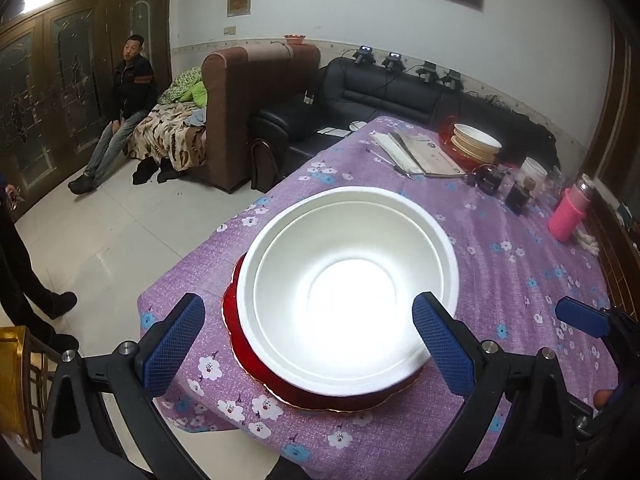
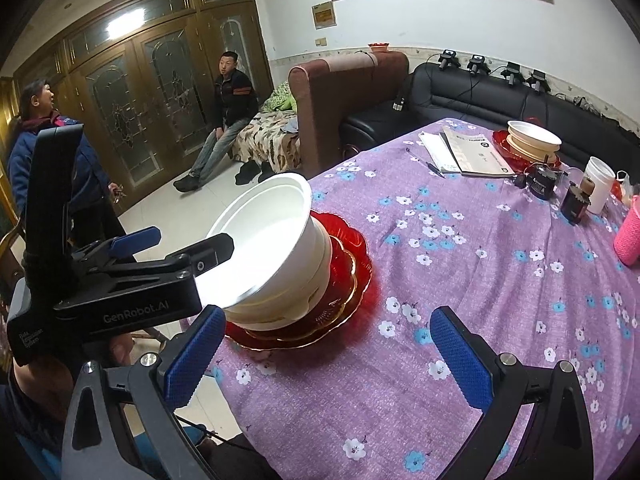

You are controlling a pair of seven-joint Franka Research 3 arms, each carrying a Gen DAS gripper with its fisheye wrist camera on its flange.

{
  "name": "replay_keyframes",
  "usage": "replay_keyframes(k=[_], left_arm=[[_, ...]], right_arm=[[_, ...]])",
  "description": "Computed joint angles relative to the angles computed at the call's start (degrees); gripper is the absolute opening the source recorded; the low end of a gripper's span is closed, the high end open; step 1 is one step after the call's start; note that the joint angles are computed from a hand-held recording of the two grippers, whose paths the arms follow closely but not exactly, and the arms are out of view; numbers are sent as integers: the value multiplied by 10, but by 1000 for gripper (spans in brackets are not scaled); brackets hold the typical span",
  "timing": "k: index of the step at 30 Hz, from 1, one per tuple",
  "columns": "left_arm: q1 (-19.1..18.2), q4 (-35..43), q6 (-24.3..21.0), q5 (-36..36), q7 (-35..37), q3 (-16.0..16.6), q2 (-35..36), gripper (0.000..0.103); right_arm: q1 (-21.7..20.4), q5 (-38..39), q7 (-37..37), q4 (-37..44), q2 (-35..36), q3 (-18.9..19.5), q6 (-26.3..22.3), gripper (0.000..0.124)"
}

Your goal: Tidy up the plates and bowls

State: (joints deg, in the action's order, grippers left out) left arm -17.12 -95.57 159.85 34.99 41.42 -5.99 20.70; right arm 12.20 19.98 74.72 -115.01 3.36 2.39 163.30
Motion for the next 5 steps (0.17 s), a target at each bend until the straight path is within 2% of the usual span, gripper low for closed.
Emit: replay_keyframes(k=[5], left_arm=[[-4, 4, 0, 9, -9, 5, 3, 103]], right_arm=[[2, -19, 14, 4, 7, -2, 2, 103]])
